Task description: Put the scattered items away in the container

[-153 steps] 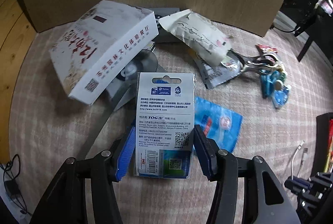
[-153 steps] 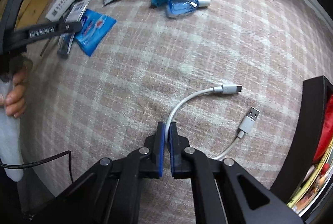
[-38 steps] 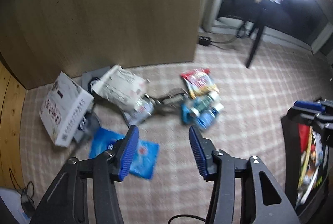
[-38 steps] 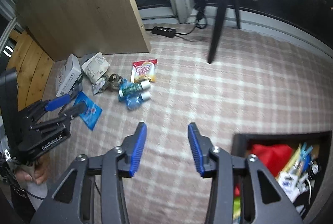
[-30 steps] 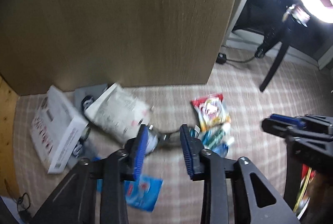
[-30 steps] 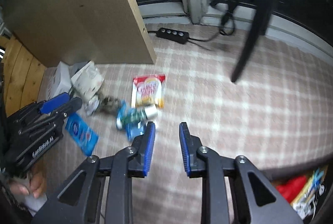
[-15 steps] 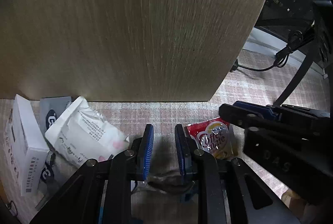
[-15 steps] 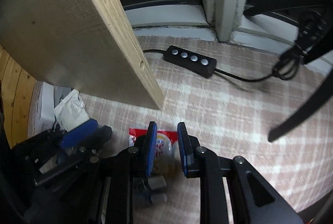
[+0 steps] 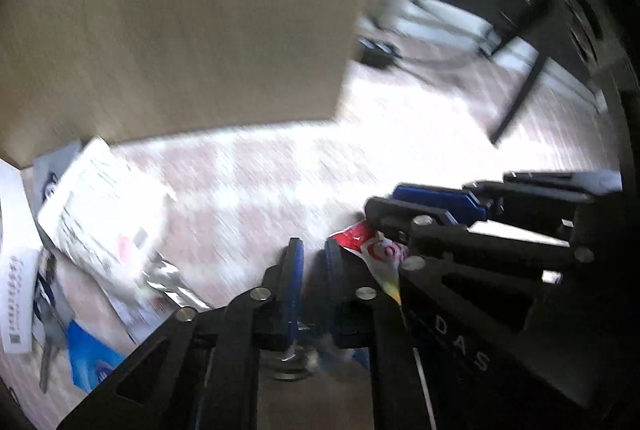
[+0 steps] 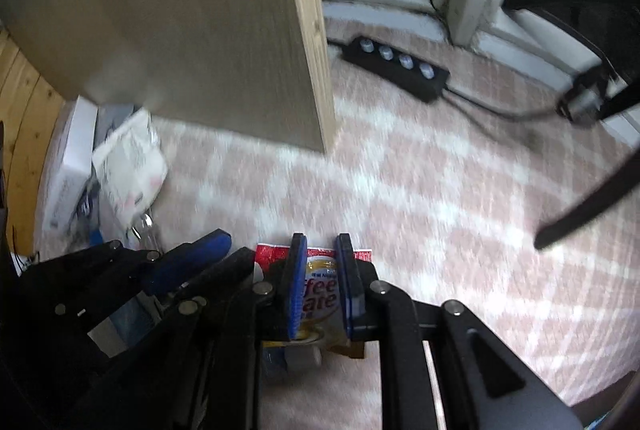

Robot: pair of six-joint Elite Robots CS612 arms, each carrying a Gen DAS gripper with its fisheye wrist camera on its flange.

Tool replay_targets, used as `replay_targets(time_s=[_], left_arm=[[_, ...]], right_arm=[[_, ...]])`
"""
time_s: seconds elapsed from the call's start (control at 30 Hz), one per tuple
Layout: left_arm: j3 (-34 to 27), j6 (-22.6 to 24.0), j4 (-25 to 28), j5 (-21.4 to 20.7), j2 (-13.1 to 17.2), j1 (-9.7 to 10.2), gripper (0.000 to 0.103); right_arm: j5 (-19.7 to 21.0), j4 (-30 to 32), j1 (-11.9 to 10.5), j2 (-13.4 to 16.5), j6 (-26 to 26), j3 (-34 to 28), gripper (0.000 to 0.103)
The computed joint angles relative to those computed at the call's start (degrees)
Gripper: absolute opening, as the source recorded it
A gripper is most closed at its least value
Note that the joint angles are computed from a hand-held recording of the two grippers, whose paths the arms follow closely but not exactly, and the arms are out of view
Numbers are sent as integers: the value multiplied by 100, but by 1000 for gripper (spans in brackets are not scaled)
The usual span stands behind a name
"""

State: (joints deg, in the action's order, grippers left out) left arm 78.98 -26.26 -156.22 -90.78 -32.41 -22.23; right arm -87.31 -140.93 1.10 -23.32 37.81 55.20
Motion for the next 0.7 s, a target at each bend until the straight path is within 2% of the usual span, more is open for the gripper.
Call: replay_targets(time_s=[0.17,0.3,0.47,0.57,0.7], left_arm=[[453,359,-253,-245,-200,-207,8],[941,696,-402,-189,-430,-437,8],[1545,632,-635,-287,-694,-564,8],[1710,407,-680,-354,-806,-593,9],[2047,-16,-1051,-421,-941,-638,8]], right_arm=[[212,-406,66,-360,197,784,15],[375,-816,137,-706,540,1557,15],[392,-799,268,-1071,558,2236,15],[467,-646,349,-1227,441,2482,15],[483,-1100,431,-1393,612,2792,15]])
